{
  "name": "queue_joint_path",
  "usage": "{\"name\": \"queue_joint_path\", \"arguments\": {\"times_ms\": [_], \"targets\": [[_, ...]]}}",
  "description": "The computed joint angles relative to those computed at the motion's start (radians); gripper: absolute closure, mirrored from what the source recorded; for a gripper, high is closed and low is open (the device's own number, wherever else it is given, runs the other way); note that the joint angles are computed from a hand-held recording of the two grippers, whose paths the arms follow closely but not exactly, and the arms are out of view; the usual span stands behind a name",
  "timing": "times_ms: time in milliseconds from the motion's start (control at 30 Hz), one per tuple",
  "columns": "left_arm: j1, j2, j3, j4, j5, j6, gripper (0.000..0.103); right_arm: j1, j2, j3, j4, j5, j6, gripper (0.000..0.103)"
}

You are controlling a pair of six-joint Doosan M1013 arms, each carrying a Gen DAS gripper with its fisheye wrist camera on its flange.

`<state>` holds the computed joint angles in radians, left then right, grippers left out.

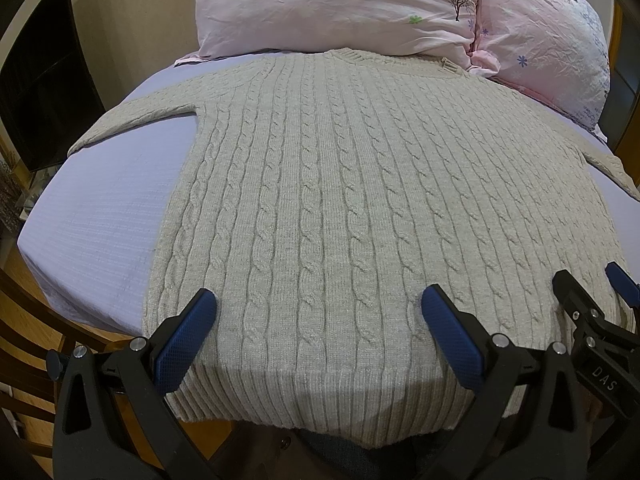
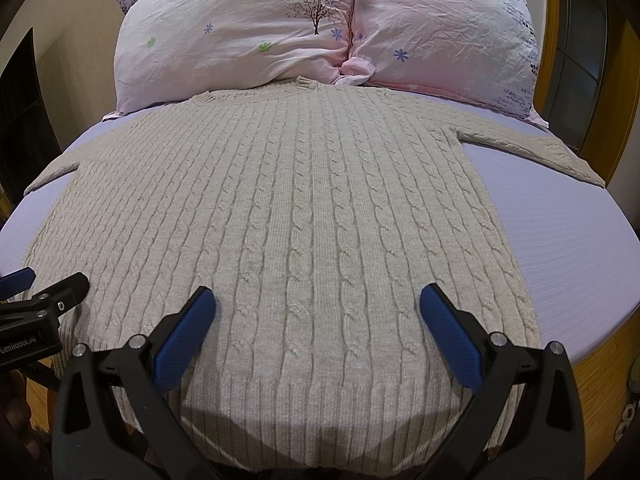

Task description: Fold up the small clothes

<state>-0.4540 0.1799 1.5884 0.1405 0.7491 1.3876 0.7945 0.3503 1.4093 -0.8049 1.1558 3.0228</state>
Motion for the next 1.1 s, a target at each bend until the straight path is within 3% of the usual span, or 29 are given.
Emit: {"name": "queue_joint_path", "arguments": {"times_ms": [867,967,1000,1033,1067,1100], "targets": [[-0.003,-0.003,-0.002,0.01,-0.01,-0.009,0.001,0.002,-0.004,0.009,-0.013,-0.008,0.002,0.002],[-0.007,-0.024,0.034,0.028,-0.074,-0.017,0.001,0.006,-0.03,0.052,-0.078,-0.079,0.0,0.002],[-0.006,-0.036,0.059,0.035,-0.128,-0.012,0.001,0.006,-0.037,0.059,-0.073,-0.1,-0.012,0.002],[-0.003,-0.044,0.07,0.03,-0.154,0.005,0.001,-0.006,-0.062,0.086,-0.068,-0.162,-0.007,0.002],[0.001,-0.048,0.078,0.017,-0.177,0.033,0.001,-0.021,-0.11,0.132,-0.097,-0.233,0.05,0.002],[0.01,-0.043,0.066,-0.032,-0.17,0.106,0.001,-0.029,-0.138,0.166,-0.149,-0.255,0.124,0.002]]}}
